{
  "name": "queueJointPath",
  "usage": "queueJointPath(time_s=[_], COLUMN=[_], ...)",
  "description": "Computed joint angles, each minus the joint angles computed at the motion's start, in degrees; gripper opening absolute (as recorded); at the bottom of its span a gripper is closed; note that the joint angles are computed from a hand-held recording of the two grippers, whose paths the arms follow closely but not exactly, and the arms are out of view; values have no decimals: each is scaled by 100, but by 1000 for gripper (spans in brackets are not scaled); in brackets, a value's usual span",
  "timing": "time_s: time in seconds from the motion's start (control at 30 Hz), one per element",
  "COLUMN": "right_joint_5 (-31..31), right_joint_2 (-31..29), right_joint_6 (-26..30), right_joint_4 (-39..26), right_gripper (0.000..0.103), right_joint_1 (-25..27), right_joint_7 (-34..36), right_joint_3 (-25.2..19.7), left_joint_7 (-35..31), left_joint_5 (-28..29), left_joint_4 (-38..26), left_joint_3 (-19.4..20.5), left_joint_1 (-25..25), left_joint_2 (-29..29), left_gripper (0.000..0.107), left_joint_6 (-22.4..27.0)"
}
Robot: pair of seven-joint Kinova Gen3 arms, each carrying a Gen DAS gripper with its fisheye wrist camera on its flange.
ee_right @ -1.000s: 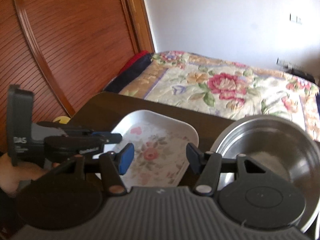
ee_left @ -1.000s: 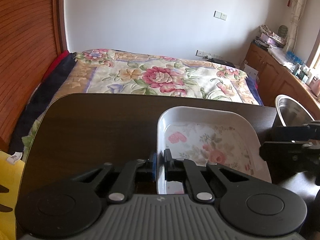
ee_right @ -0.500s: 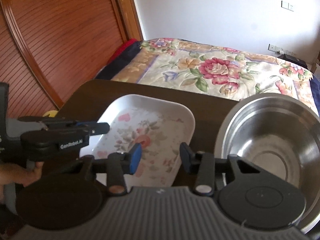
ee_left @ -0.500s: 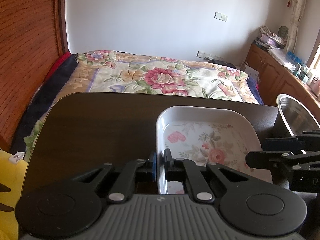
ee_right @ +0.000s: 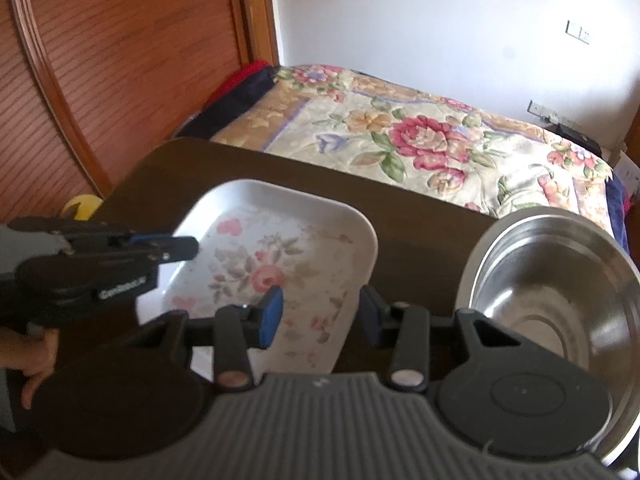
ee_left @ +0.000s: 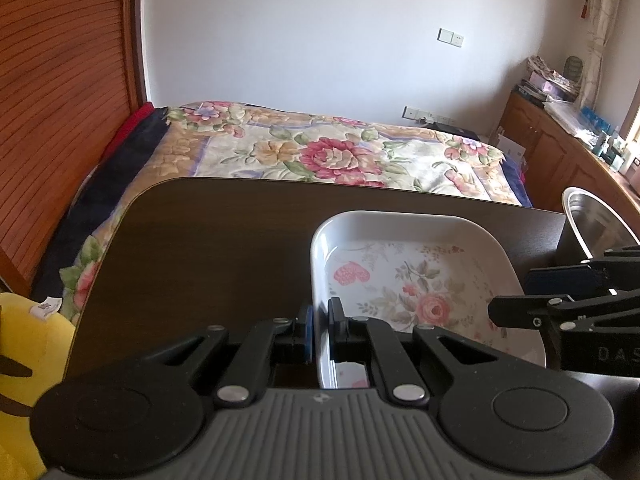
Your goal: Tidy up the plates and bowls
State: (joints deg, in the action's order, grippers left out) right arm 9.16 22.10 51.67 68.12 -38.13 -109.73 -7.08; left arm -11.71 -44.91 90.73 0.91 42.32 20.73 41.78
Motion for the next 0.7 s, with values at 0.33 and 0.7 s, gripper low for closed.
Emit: queueJointPath(time_s=[0.33, 0.7], right_joint_5=[50, 87], right_joint_2=[244, 338], right_joint_6=[338, 362], right_joint_4=[-343, -377], right_gripper=[44, 24], right_joint_1=[-118, -153], right_joint_7=[-98, -148], right_joint_3=[63, 106], left_joint_7=[97, 135], left_joint_5=[-82, -122], left_joint_4=[153, 188], left_joint_3=[13, 31], left_joint_1=[-27, -36], left_joint_2=[-75, -111], left_gripper=[22, 22], left_joint_6=[-90, -53])
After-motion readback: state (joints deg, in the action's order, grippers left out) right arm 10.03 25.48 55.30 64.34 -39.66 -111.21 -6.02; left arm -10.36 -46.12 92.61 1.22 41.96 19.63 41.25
